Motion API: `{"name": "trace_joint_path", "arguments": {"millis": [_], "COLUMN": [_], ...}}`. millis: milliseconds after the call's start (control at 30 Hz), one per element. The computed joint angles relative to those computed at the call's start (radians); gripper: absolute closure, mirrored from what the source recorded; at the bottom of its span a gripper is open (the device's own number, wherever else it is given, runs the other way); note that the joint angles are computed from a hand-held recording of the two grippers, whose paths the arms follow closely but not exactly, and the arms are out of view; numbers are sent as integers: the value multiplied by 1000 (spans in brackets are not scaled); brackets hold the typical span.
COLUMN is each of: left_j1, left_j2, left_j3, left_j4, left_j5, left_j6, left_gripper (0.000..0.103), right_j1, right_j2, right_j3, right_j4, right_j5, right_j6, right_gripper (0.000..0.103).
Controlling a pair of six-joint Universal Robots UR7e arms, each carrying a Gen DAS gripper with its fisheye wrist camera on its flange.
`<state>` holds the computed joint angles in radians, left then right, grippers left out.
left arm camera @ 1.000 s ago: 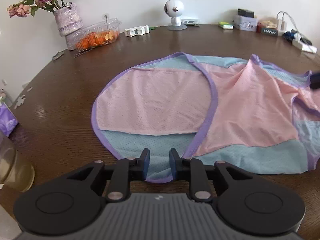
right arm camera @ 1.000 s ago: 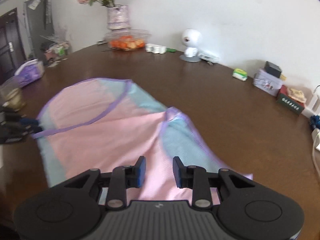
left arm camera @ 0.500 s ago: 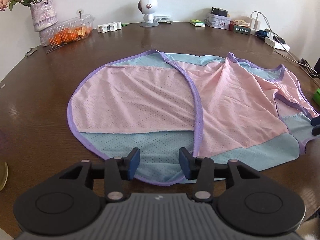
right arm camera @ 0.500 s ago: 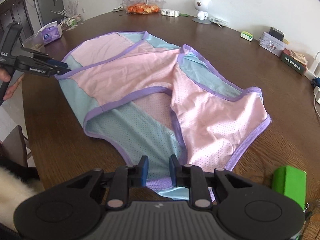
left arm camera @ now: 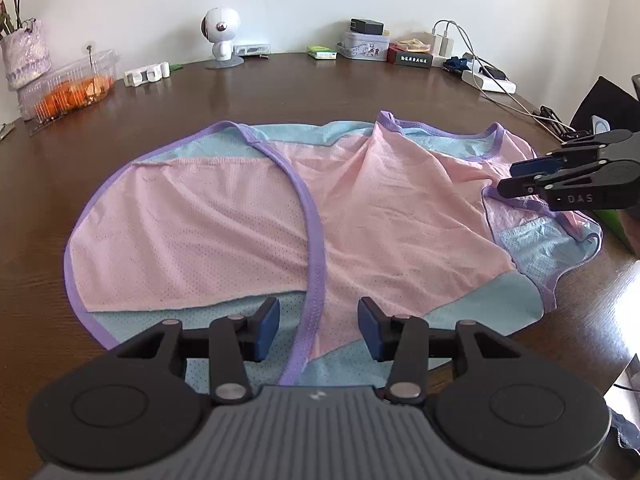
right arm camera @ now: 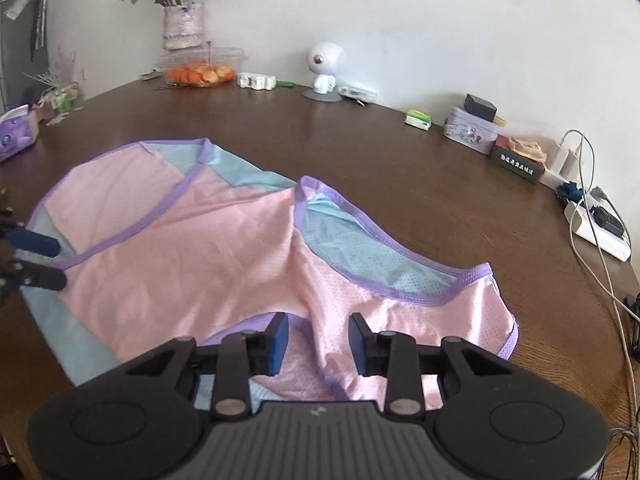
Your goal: Fold clothes
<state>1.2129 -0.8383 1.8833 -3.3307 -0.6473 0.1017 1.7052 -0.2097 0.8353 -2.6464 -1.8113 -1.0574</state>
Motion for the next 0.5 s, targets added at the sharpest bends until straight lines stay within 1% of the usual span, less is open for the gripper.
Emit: {"name": "trace_joint_path", "arguments": {"millis": [33,67,100,133,200,233,267,300,333,367,400,433,467,500], "left_j1": [2,4,4,5,9,11,11,11,13,15,16,18,19,18], "left_j2": [2,5,6,7,0,-4,-4,-4,-6,-7,-9,-10,-10,-8], "left_j3": [3,5,7,9,15,17,17,17,18,19,19,20,21,21], "left_j4": [-7,-17,-26,-35,-40,-39,-39,-38,-39,-41,-43,-46,-49,-54], "left_j5": [5,6,4,2,-7,-11,-12,-14,-18,-23,-28,-33,-37,-39], "left_j6": [1,6,10,14,22,26,29,30,30,33,35,38,40,40], "left_gripper": [59,58,58,58,56,56,55,55,55,55,55,55,54,53], "right_j1": [-2,-9,-11,-8,-7,-9,-12,-13,-11,-8,-3,1,3,1], "right_j2": [14,12,9,4,-31,-63,-92,-114,-126,-127,-122,-117,-120,-128], "right_j3": [-27,-24,-18,-7,45,85,121,149,166,163,150,136,133,137], "right_j4": [38,45,41,27,-21,-28,-29,-35,-44,-30,-6,20,35,44], "right_j5": [-10,4,3,-14,-11,9,29,33,21,-9,-44,-74,-62,-21], "right_j6": [13,27,49,67,90,96,91,80,68,60,61,66,81,100], "right_gripper": [74,79,97,102,102,102,102,102,101,100,98,91,91,85]}}
